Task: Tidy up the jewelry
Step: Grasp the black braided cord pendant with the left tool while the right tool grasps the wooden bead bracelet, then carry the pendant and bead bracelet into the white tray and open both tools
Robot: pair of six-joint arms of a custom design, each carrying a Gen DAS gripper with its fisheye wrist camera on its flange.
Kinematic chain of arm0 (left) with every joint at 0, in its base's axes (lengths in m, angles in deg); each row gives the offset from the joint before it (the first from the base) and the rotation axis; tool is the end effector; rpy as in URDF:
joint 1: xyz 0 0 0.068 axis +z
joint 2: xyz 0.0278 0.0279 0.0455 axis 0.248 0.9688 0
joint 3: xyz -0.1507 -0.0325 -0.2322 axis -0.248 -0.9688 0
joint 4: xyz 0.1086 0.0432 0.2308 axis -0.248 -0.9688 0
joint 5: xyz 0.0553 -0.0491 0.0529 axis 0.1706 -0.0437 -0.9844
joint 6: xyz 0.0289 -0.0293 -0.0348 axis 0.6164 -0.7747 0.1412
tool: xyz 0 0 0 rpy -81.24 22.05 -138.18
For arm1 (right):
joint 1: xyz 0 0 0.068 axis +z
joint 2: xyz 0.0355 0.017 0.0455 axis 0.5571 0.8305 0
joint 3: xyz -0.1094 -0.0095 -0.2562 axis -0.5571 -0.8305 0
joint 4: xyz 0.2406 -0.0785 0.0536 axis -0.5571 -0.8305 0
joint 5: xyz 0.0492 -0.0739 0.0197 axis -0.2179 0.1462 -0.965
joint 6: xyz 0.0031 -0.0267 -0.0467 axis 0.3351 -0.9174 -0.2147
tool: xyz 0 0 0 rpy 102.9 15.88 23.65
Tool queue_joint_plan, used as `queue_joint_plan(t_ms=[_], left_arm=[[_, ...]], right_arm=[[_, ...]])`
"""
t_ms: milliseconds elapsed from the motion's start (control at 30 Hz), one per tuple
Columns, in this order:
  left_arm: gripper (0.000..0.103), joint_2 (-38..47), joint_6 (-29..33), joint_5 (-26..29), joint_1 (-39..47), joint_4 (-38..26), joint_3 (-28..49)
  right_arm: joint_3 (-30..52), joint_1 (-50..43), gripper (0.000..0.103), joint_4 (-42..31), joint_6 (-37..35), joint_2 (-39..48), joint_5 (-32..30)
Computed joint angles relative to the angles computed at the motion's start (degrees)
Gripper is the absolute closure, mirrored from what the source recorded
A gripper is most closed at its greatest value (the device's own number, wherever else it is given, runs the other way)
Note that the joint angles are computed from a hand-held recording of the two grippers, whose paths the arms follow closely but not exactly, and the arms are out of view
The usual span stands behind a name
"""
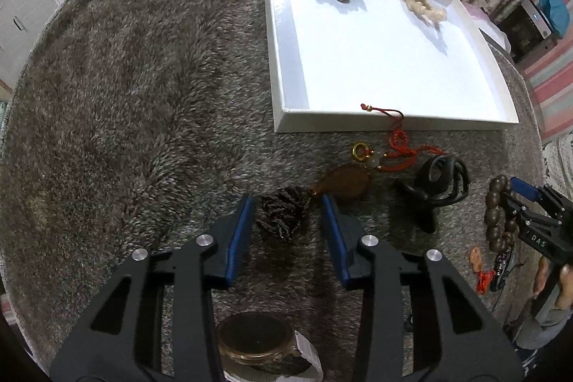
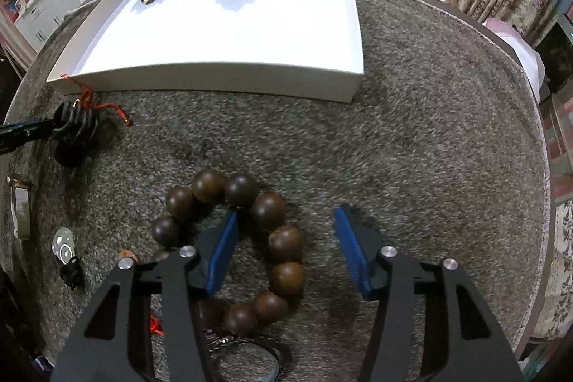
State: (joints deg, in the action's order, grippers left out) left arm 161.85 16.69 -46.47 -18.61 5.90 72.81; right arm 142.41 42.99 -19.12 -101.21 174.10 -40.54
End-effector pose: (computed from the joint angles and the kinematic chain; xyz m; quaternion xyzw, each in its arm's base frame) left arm 0.2911 -0.1815 0.1822 -0.2185 0.9610 -0.0447 0.1637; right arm 0.3536 0.0602 0.1949 -0.2437 0.9463 0.0290 0.2106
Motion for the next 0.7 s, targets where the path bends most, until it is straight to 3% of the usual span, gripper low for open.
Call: queue_joint_plan(t_ms=[233,500,700], left_arm=[[0.065,0.42,1.06,0.17,0.33,1.6,-0.33],[0.065,0.49,2.21,0.67,1.12,3.63,-1.16],[0.073,1.11,1.61,-0.45,0.85,2.31,-0.36]], right_arm=[[-1.29,0.38,0.058,1.06,-0.18,-0.98,-0.23],[-2.87,-0.72,0.055,2.86,-0.82,-1.74,-1.98],[-3.75,-1.64,0.052,4.17,-2.14,-2.0,-3.29]])
